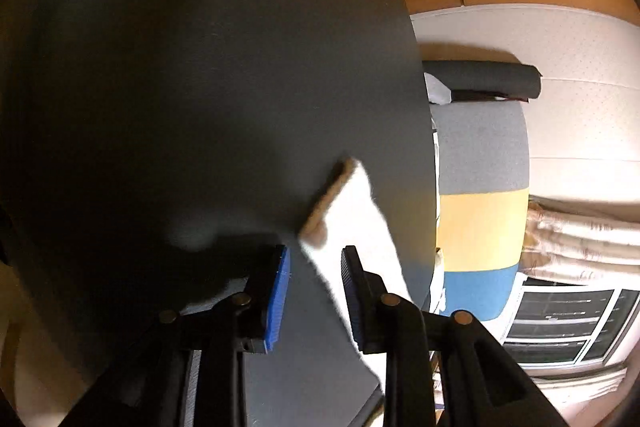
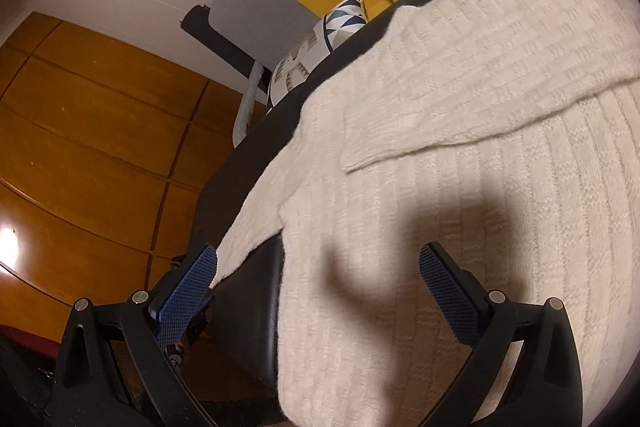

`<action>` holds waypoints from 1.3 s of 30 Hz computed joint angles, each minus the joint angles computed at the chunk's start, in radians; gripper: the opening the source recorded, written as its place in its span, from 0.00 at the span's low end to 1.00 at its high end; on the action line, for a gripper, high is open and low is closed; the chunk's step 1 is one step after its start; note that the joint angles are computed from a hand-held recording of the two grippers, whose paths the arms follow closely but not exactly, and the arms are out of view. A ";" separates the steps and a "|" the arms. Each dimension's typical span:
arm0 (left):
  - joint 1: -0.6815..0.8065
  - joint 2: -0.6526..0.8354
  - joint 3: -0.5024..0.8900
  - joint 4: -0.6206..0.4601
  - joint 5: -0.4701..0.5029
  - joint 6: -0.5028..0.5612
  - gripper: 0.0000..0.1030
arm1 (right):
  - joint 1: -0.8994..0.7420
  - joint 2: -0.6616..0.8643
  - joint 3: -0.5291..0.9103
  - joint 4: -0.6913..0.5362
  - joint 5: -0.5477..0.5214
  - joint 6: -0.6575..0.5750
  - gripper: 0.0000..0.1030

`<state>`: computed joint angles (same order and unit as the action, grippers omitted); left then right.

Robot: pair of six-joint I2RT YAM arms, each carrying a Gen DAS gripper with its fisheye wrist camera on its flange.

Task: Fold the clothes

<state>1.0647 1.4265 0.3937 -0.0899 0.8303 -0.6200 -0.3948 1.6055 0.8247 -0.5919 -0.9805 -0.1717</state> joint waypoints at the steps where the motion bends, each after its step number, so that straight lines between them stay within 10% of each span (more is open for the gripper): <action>1: -0.013 0.015 0.004 0.028 -0.005 -0.024 0.26 | 0.004 -0.013 -0.003 -0.007 0.004 -0.002 1.00; 13: -0.150 0.156 0.022 0.322 -0.093 -0.274 0.24 | 0.040 -0.067 -0.042 0.011 0.027 0.033 1.00; 17: -0.196 0.177 0.075 0.272 -0.166 -0.268 0.07 | 0.032 -0.062 -0.046 0.006 0.033 0.026 1.00; 39: -0.594 0.222 0.333 0.426 -0.293 -0.345 0.05 | 0.009 0.005 -0.022 0.038 0.067 0.024 1.00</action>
